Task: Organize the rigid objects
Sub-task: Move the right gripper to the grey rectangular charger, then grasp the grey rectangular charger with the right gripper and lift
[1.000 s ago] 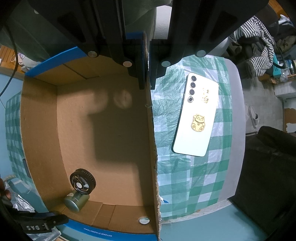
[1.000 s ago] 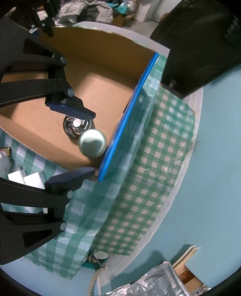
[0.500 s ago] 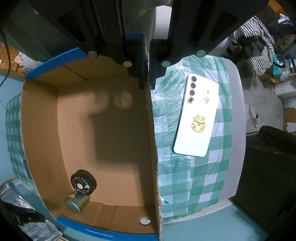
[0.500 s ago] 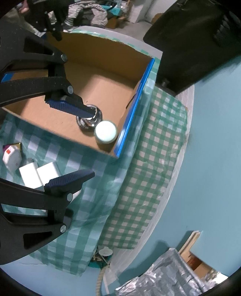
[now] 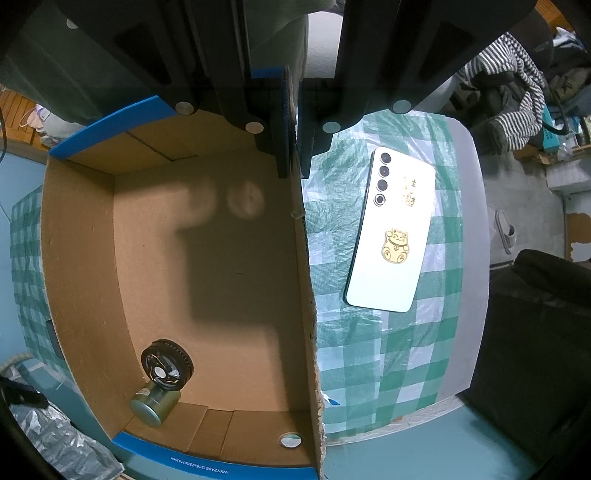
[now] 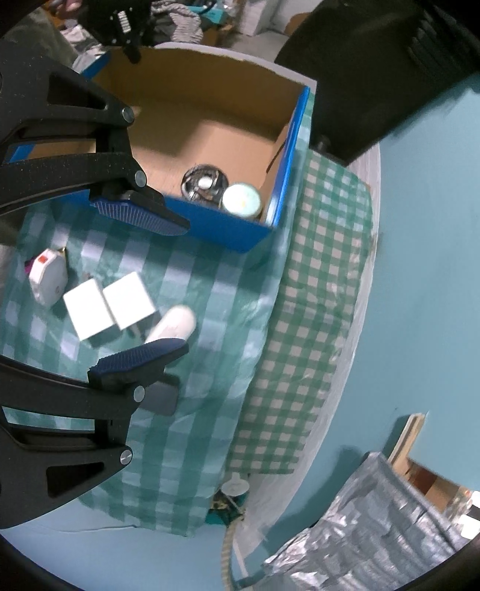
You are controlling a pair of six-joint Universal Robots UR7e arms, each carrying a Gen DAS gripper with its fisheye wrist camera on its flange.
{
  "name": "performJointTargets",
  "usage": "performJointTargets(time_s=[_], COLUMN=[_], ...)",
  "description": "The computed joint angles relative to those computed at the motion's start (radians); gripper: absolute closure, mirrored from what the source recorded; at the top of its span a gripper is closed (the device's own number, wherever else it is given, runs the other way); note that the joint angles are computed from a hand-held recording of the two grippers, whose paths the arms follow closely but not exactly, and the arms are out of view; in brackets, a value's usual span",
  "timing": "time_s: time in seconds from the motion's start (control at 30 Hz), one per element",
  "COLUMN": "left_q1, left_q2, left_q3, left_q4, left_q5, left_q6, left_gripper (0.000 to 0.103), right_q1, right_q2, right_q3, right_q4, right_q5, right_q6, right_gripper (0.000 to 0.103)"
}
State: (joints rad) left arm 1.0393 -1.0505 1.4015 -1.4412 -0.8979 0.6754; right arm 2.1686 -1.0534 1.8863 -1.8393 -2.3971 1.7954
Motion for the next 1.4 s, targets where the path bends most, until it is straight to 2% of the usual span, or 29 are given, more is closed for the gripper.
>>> performJointTargets(time_s=[0.43,0.6,0.97,1.13,1.17,1.3,1.4], left_q1=[0.000,0.000,0.001,0.000,0.000,-0.001,-0.001], left_q2=[-0.006,-0.006,-0.011,-0.012,-0.012,-0.013,-0.015], left_q3=[0.004,0.005,0.013,0.016,0.017,0.019,0.021], left_q4=[-0.007,-0.006,-0.005,-0.007,-0.008,-0.007,-0.007], left_q5=[0.006,0.009,0.020,0.022,0.023,0.025,0.028], left_q6=[0.003,-0.006,-0.020,-0.023,-0.023,-0.029,-0.030], left_gripper=[0.100,0.100,0.100,0.100,0.100,0.100,0.100], right_q1=[0.003,-0.015,-0.081,-0.097,-0.101,-0.111,-0.116], right_q2=[-0.137,-0.187,-0.187,-0.157,-0.152,-0.131,-0.118], right_q3=[0.225,0.339,0.456,0.458,0.462,0.484,0.489], right_q4=[-0.113,-0.233,-0.399,-0.389,-0.402,-0.471,-0.490], right_q5=[0.047,0.044,0.062,0.059,0.061,0.069,0.070], right_q6=[0.147,0.172,0.088,0.080,0.075,0.064,0.060], right_gripper=[0.044,0.044,0.044,0.044,0.045,0.060,0.060])
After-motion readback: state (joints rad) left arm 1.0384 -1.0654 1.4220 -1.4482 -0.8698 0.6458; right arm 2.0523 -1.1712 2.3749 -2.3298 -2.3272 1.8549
